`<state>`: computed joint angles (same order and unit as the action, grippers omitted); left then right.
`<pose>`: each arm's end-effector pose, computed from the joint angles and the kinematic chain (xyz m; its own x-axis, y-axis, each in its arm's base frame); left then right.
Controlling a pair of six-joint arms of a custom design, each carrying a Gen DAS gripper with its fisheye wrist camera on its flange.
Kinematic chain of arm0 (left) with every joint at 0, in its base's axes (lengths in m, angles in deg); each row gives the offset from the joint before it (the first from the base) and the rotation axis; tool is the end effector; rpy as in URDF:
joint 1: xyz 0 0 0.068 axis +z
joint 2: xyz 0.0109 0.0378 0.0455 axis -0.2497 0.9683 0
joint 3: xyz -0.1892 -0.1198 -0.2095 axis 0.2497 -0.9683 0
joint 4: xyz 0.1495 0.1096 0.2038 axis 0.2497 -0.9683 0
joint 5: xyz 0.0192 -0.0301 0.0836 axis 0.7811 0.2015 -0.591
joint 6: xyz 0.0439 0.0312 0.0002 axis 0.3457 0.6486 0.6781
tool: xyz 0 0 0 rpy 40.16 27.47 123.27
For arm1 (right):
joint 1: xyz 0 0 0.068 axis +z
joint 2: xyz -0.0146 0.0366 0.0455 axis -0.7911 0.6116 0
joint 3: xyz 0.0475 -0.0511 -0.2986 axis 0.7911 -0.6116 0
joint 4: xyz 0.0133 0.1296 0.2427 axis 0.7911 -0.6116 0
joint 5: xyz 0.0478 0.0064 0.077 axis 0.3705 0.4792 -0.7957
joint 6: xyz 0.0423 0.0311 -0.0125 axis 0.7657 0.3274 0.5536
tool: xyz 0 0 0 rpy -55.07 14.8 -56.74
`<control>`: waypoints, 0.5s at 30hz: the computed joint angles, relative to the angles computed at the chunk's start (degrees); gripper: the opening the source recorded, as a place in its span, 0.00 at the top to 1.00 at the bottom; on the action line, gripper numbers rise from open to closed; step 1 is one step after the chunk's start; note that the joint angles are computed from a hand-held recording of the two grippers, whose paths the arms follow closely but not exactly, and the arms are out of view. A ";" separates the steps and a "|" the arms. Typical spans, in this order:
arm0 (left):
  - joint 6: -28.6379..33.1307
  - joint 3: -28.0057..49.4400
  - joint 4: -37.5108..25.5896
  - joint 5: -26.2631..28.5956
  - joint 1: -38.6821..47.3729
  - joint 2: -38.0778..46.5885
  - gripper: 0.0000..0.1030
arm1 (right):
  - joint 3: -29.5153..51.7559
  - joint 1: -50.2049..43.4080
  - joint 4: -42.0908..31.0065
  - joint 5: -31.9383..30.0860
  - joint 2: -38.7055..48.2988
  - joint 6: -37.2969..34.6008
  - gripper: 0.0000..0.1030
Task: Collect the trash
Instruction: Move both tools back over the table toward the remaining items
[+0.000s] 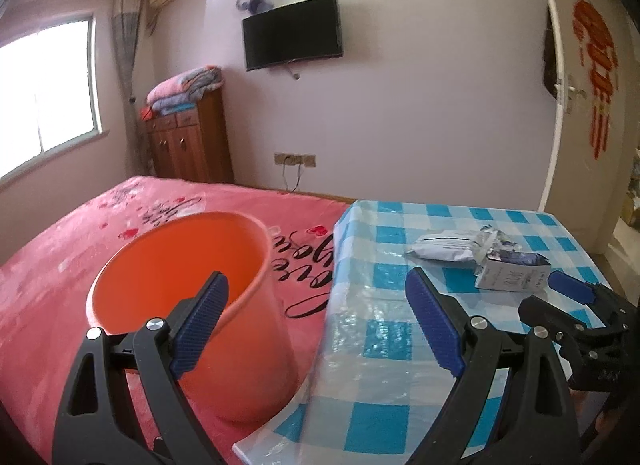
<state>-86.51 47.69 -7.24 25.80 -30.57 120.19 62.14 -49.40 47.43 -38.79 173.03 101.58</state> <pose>0.2802 -0.0765 0.2524 -0.4172 0.1402 -0.8979 0.1782 0.9815 0.0705 0.2788 0.0232 0.1735 -0.4900 0.1811 -0.8527 -0.1786 0.9366 0.3015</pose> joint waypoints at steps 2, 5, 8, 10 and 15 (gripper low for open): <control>-0.20 -1.88 3.15 1.34 -0.97 -0.60 0.12 | -1.16 -1.48 0.96 -0.97 0.21 0.08 0.05; -2.48 -6.07 10.83 11.28 0.22 -1.31 0.12 | -2.63 -3.98 1.75 -2.90 0.48 0.26 0.05; -1.62 -6.05 11.15 6.95 -3.70 0.45 0.12 | -3.99 -6.75 2.86 -4.60 1.19 0.04 0.05; -1.51 -5.07 9.89 3.78 -6.30 2.36 0.12 | -4.32 -8.85 2.62 -5.94 1.86 -0.44 0.05; -4.01 -0.58 2.80 1.40 -9.38 7.25 0.12 | -5.27 -14.14 3.61 -8.54 3.37 -1.42 0.05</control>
